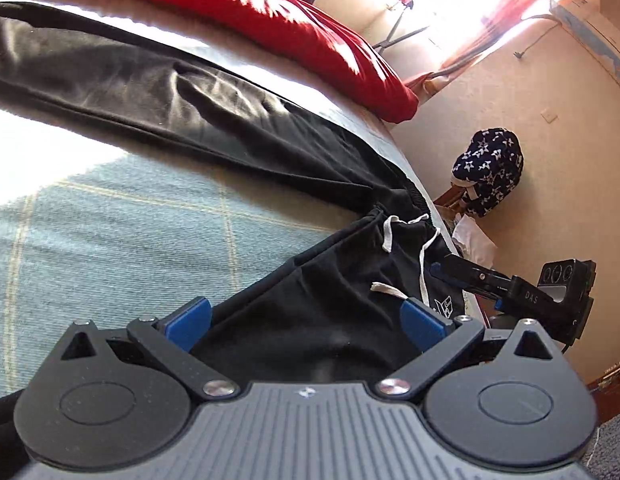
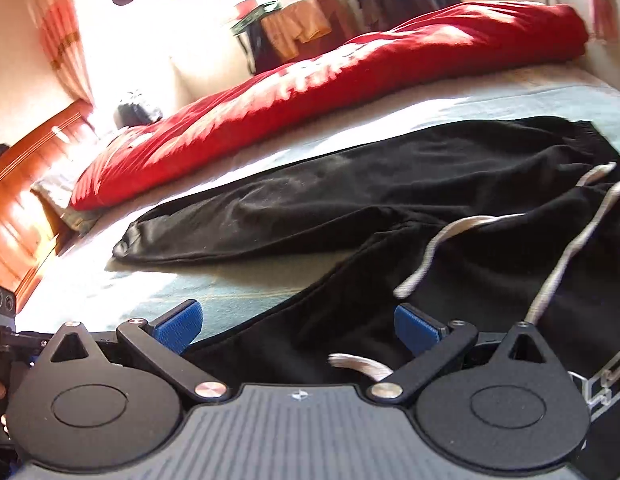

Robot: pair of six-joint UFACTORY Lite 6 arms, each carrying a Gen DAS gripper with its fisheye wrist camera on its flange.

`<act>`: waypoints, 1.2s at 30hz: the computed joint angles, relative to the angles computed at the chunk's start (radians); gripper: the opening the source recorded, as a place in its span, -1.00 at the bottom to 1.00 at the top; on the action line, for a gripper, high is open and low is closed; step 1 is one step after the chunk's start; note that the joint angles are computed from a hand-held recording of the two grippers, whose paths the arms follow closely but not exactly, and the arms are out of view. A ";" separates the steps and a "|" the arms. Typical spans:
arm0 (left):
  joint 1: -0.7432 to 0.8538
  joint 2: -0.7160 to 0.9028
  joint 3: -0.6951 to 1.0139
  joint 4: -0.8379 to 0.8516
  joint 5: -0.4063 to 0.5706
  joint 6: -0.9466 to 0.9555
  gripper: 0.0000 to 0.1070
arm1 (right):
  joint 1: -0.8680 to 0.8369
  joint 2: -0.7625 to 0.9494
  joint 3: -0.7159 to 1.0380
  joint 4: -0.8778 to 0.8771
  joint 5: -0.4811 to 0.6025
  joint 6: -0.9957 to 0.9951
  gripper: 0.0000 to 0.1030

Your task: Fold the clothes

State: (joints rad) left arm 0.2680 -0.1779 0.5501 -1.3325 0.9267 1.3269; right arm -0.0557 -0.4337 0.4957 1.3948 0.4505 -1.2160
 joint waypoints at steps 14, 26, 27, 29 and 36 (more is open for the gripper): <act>-0.136 0.071 0.016 0.060 -0.145 -0.030 0.87 | -0.543 -0.111 -0.168 0.015 0.163 -0.128 1.00; -0.142 0.143 0.111 0.078 -0.105 -0.101 0.88 | -0.474 0.231 0.013 0.264 0.014 -0.325 1.00; -0.125 0.173 0.160 0.048 -0.060 -0.093 0.88 | -0.448 0.207 0.017 0.255 0.028 -0.334 1.00; -0.112 0.265 0.277 -0.032 0.044 -0.078 0.88 | -0.371 0.174 0.040 0.253 0.047 -0.373 1.00; -0.303 0.768 0.787 -0.201 0.210 -0.251 0.88 | -0.002 0.399 0.281 0.232 0.015 -0.494 1.00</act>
